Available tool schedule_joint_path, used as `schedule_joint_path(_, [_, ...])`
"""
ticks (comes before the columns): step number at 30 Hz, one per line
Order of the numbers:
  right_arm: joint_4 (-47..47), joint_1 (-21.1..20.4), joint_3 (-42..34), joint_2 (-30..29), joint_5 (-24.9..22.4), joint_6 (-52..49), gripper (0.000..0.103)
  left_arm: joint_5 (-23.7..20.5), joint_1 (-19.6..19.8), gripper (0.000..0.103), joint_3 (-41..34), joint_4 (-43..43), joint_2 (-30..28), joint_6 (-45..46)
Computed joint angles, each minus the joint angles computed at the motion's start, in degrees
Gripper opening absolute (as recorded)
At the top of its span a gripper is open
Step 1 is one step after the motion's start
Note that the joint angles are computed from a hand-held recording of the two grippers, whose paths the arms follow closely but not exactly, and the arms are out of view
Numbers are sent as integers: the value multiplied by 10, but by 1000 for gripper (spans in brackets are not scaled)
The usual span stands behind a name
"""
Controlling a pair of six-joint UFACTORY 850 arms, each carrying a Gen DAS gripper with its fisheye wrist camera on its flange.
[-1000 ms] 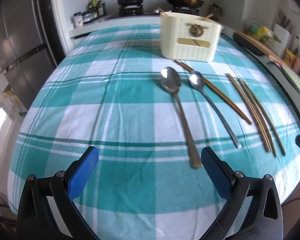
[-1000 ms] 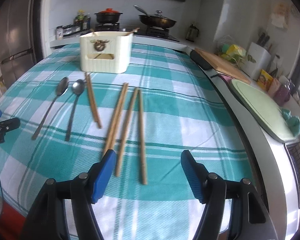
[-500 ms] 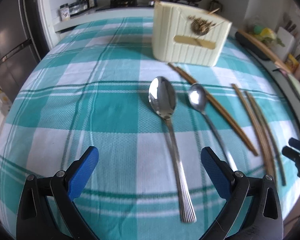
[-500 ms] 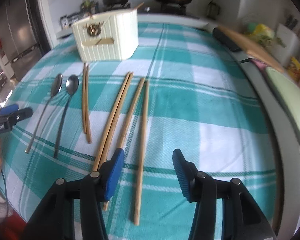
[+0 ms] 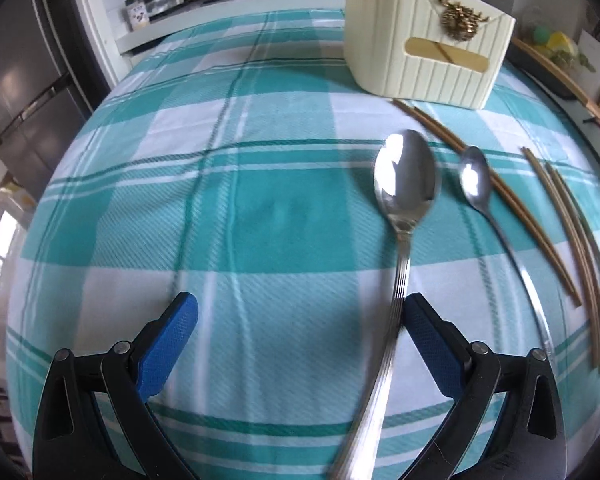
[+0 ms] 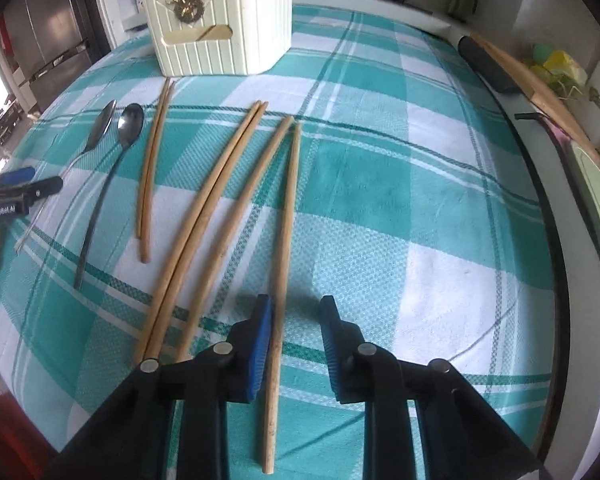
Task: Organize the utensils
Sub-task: 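Grasp the spoon handle with left gripper while right gripper grasps a chopstick, then lift the spoon and chopstick and carry both over the holder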
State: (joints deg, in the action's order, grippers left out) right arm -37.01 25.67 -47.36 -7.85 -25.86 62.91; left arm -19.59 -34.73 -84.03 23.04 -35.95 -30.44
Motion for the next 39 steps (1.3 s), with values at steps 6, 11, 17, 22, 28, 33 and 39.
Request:
schedule_joint_path(6, [86, -28, -51, -37, -9, -137, 27, -33, -3, 101, -69, -98, -40, 154])
schedule_joint_path(11, [133, -53, -97, -73, -13, -213, 27, -56, -16, 91, -132, -102, -78, 198])
schedule_joint_path(17, [188, -82, -139, -106, -3, -274, 26, -102, -5, 63, -205, -239, -117, 328])
schedule_joint_path(22, [218, -93, -166, -127, 9, -298, 6, -100, -5, 42, -222, -273, -126, 376])
schedule_joint_path(28, [188, -93, -135, -83, 59, -228, 6, -58, 8, 42, -178, -343, -91, 423])
schedule_joint_path(33, [74, -64, -86, 2, 81, -97, 6, 4, 20, 41, -91, -454, -14, 512])
schedule_joint_path(39, [-177, 3, -37, 104, 39, 158, 6, 69, 33, 41, 20, -696, 90, 742])
